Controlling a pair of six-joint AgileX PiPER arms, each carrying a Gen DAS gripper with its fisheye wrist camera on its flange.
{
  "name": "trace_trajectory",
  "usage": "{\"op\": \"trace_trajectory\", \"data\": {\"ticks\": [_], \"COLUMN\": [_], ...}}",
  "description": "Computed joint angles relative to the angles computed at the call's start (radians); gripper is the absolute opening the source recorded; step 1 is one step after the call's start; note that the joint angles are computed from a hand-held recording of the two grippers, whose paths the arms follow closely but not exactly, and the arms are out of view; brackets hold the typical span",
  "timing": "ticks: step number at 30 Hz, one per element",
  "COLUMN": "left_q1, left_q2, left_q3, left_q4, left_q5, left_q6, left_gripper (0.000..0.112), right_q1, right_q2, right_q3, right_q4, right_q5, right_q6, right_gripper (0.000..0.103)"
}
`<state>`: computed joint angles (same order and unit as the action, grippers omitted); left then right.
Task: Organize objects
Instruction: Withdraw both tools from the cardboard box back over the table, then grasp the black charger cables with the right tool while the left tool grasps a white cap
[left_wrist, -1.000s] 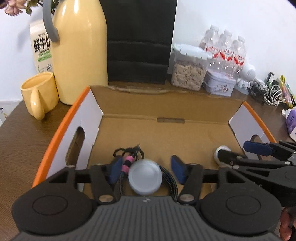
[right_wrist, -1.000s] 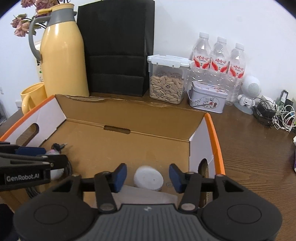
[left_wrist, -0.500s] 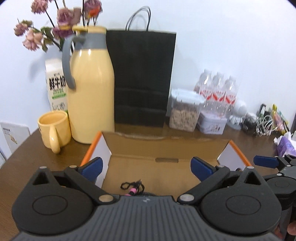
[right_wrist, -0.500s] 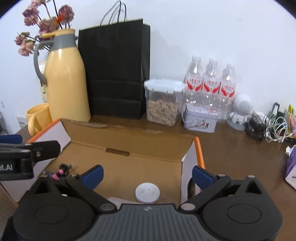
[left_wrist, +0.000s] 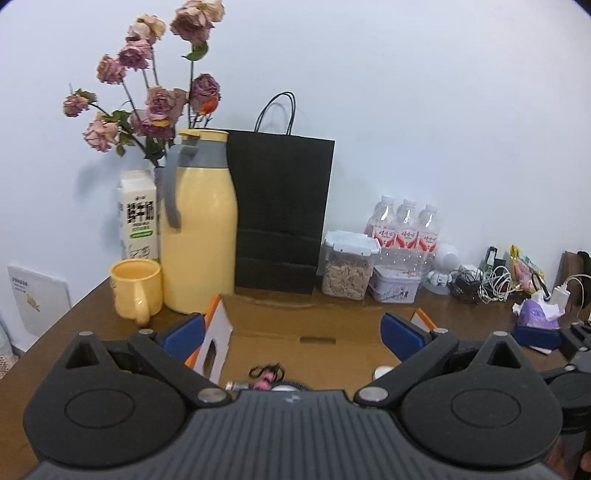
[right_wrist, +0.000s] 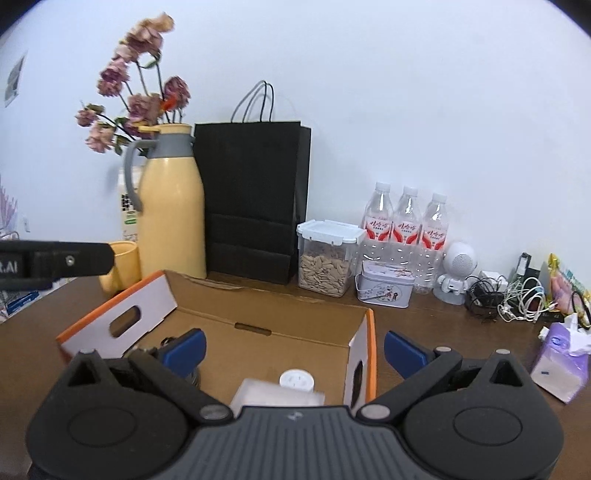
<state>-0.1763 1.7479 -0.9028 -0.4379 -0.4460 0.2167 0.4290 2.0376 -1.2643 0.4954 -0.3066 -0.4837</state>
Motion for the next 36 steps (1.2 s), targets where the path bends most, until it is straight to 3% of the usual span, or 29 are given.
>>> {"op": "trace_trajectory", "data": {"ticks": [5,13,21,27,32,36], "left_q1": [-0.001,-0.008,-0.015,-0.057,-0.147,-0.259], "left_q2": [-0.099,-0.243,-0.355,-0.339,-0.26,-0.194], "left_q3": [0.156,0.342,0.537,0.653,0.72,0.733], "left_q4": [0.009,-0.052,0.007,0.035,0.046,-0.005], "left_q5": [-0.037,-0.06,-0.088,-0.134,-0.216,-0.266], "left_q6": [-0.012,0.027,-0.021,-0.068,-0.143,-0.148], "left_gripper": [0.103,0.103,0.103,0.103,0.103,0.103], "right_q1": [0.018,0.07,0.141,0.171,0.173,0.174], "right_q2": [-0.134,-0.275,-0.352,-0.344,-0.29,-0.242], "right_q3": [0.235,0.491,0.694,0.807,0.846,0.837], "right_q4": [-0.107,-0.077,-0.066,-0.132,-0.264,-0.339], "right_q5": [-0.113,-0.227,-0.303,-0.33,-0.327,-0.337], "right_q6": [0.13,0.151,0.182,0.274,0.388,0.453], "right_gripper": [0.103,0.103,0.103,0.103,0.091,0.072]}}
